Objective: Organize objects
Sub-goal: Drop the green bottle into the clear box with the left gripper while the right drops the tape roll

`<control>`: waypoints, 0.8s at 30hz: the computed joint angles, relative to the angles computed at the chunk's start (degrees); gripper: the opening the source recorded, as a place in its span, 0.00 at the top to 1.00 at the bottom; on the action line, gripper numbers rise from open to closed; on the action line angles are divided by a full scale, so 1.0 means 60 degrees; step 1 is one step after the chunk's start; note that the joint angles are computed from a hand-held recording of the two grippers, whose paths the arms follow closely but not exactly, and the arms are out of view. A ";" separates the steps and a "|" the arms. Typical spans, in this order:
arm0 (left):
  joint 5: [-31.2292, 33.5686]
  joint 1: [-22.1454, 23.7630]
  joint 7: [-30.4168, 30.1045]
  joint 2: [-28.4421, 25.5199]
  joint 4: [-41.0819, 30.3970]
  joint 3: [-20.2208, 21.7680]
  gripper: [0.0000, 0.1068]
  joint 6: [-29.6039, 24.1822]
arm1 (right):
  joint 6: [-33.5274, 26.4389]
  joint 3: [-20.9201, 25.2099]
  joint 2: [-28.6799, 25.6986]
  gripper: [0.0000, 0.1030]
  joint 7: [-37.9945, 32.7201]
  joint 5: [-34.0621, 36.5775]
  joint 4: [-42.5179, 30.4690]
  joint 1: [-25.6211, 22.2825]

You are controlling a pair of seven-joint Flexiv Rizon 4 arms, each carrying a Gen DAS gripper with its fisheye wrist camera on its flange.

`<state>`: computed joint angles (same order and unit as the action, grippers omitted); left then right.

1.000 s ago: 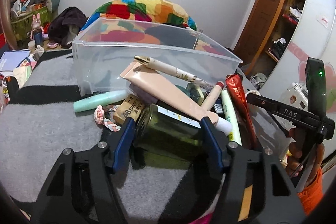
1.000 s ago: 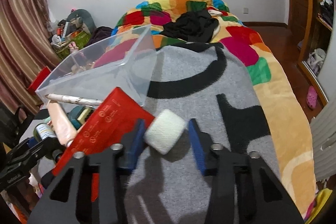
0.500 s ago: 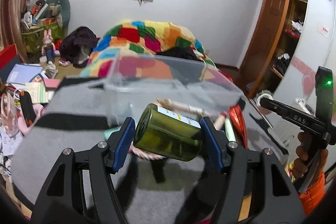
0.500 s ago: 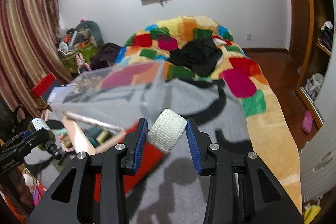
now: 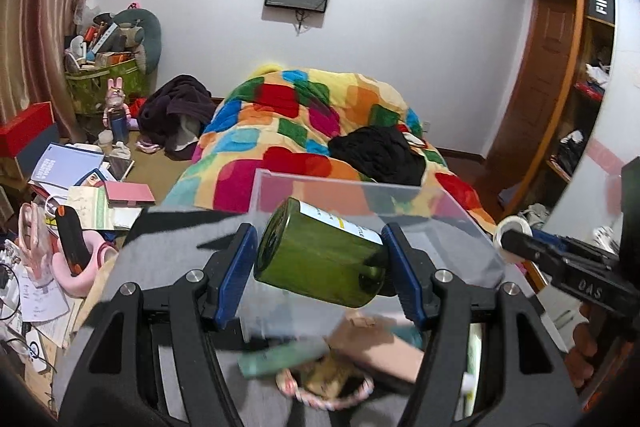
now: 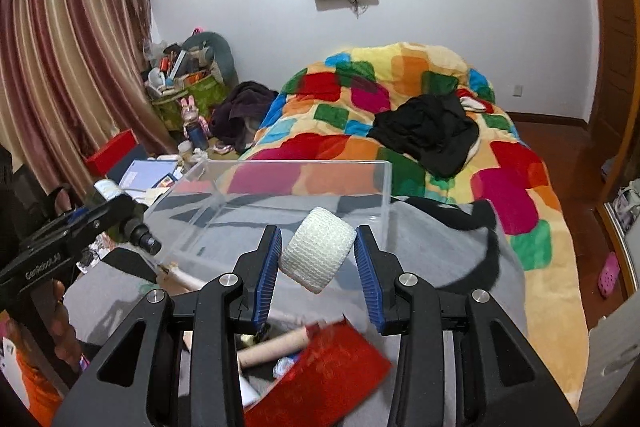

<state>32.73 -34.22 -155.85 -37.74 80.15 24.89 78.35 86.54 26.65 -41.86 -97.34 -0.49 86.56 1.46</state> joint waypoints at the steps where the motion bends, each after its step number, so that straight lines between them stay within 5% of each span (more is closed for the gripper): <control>1: -0.0142 0.0181 0.0169 -0.0082 -0.0129 -0.0159 0.40 -0.0118 | -0.0161 -0.0151 -0.0087 0.66 0.0083 -0.0073 -0.0191 0.0133; 11: -0.1458 0.1214 0.2006 -0.0734 -0.0674 -0.1361 0.40 -0.0823 | -0.2212 -0.1002 -0.0720 0.66 -0.0024 0.0086 -0.1723 0.0970; 20: -0.2060 0.1277 0.2819 -0.0790 -0.0518 -0.1530 0.40 -0.0630 | -0.2431 -0.1336 -0.0571 0.63 -0.0247 0.0527 -0.1624 0.1229; 24: -0.2309 0.1239 0.3047 -0.0699 -0.0307 -0.1549 0.39 -0.0434 | -0.2051 -0.1401 -0.0365 0.49 -0.0320 0.0663 -0.1319 0.1254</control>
